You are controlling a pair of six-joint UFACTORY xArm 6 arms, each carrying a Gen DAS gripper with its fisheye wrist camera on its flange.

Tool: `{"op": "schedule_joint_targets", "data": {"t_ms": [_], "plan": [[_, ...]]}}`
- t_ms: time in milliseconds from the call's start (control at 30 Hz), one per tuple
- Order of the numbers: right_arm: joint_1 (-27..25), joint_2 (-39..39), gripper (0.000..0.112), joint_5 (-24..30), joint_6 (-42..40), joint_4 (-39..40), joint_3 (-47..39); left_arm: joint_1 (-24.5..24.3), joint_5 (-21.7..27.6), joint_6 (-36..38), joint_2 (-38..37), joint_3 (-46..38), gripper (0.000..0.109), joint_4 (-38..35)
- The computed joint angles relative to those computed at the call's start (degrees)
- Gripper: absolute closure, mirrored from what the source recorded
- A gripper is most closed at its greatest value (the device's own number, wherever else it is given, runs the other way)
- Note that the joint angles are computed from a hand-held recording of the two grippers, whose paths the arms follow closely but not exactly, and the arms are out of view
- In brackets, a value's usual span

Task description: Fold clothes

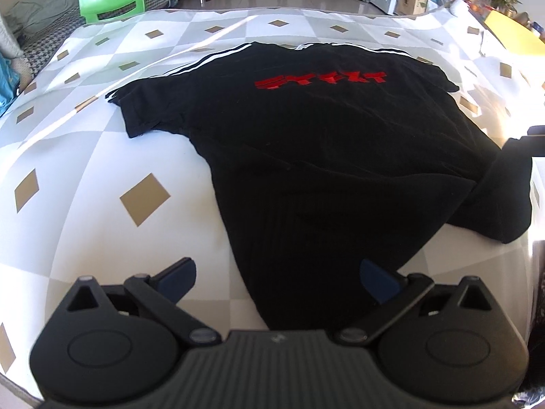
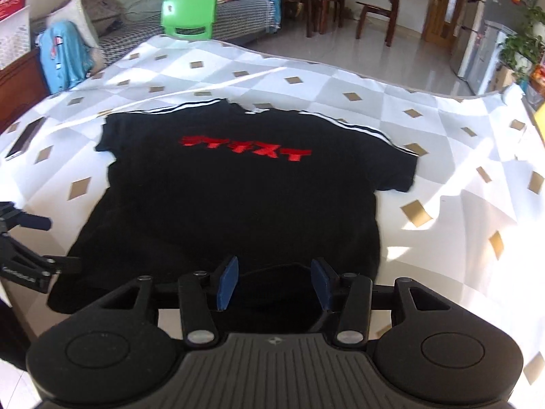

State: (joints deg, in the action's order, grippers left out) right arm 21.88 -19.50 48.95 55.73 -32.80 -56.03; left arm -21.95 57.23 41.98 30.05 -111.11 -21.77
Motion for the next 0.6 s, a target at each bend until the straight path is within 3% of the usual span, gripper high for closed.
{"op": "schedule_joint_targets", "data": {"t_ms": [267, 600], "plan": [[0.56, 7.94, 0.066, -4.18, -14.3, 9.02, -1.62, -1.45, -0.26, 4.69, -2.46, 4.18, 0.006, -0.36], [0.44, 11.87, 0.067, -4.01, -13.69, 2.58, -2.29, -2.63, 1.0, 7.56, -2.8, 5.6, 0.006, -0.18]]}}
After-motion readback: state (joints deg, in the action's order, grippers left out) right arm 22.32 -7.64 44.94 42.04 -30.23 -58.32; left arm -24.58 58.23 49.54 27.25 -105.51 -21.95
